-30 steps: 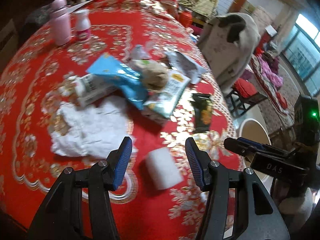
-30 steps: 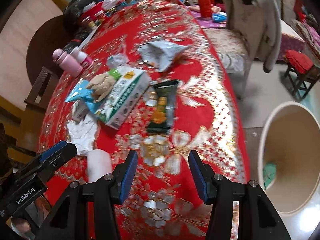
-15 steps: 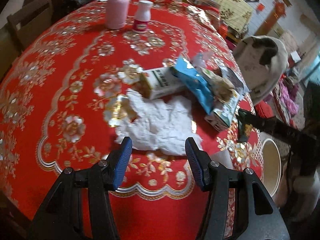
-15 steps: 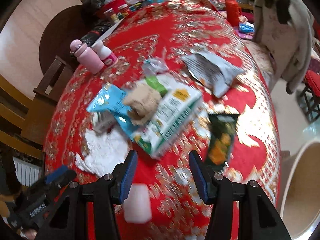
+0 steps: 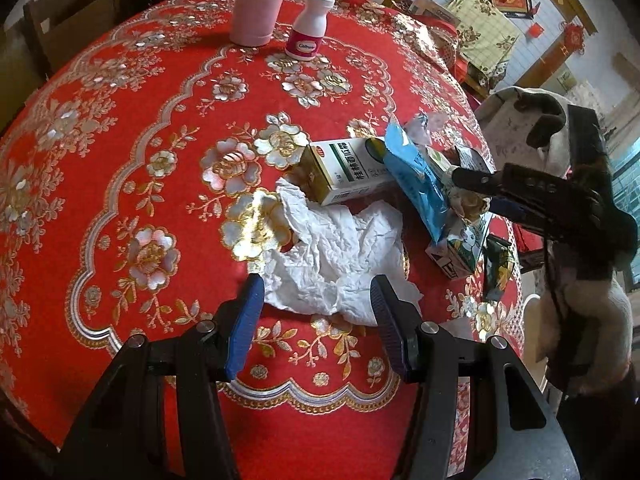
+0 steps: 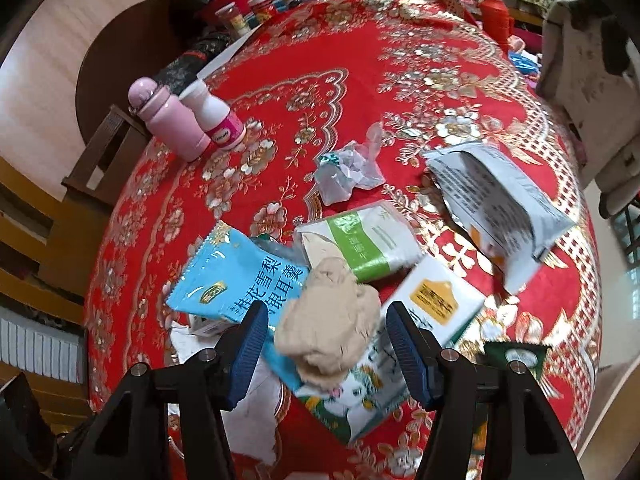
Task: Collect trash
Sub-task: 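Grasp the crumpled tissue with the left gripper while the right gripper grasps the beige bag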
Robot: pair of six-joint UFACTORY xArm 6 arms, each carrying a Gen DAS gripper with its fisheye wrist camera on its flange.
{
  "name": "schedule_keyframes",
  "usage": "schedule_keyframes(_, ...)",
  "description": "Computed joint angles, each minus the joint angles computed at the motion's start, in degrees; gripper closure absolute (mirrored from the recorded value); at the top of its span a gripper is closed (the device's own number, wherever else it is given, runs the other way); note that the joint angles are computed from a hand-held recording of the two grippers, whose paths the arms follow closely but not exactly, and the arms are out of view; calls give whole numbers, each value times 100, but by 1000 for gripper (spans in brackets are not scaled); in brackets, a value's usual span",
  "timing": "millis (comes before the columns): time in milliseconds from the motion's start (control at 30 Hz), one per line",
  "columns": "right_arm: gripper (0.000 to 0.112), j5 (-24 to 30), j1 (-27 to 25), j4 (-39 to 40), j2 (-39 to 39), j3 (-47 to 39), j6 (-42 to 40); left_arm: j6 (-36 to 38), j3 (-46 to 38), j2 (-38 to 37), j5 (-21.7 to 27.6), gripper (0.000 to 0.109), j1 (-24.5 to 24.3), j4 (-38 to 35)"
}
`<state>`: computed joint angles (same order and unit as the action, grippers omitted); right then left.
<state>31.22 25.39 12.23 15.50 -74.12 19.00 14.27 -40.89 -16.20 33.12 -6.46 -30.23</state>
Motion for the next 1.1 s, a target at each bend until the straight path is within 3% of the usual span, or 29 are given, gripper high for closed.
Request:
schedule_keyframes(100, 81, -54, 14, 46, -21, 61, -117, 77, -79, 148, 22, 54, -73, -59)
schedule_keyframes(367, 82, -612, 56, 348, -894, 917, -344, -45, -381, 785, -152, 50, -372, 103)
schedule_keyframes(467, 82, -656, 41, 286, -1207, 1223, -243, -426, -469, 1034, -310, 50, -527, 627)
schedule_keyframes(633, 82, -755, -19, 314, -1640, 1717, -81, -1031, -489, 1173, -606, 36, -762, 1541)
schedule_keyframes(733, 82, -818, -32, 355, -1789, 1910, -31, -1335, -447, 1209, -757, 36, -868, 2090)
schedule_keyframes(800, 82, -855, -26, 357, -1881, 2028, -12, -1138, -357, 1159, -858, 41, -869, 2021)
schedule_keyframes(867, 82, -881, -11, 338, -1957, 2116, 28, -867, -329, 1110, -846, 83, -791, 1816)
schedule_keyframes(900, 82, -898, -6, 357, -2003, 2168, 24, -513, -407, 1104, -606, 93, -695, 1383)
schedule_keyframes(1000, 82, -933, 9, 387, -2130, 2300, 24, 258, -628, 1115, 105, 99, -354, 127)
schedule_keyframes(1100, 82, -955, 35, 370, -2279, 2422, 60, 390, -540, 782, 305, 100, -177, -46)
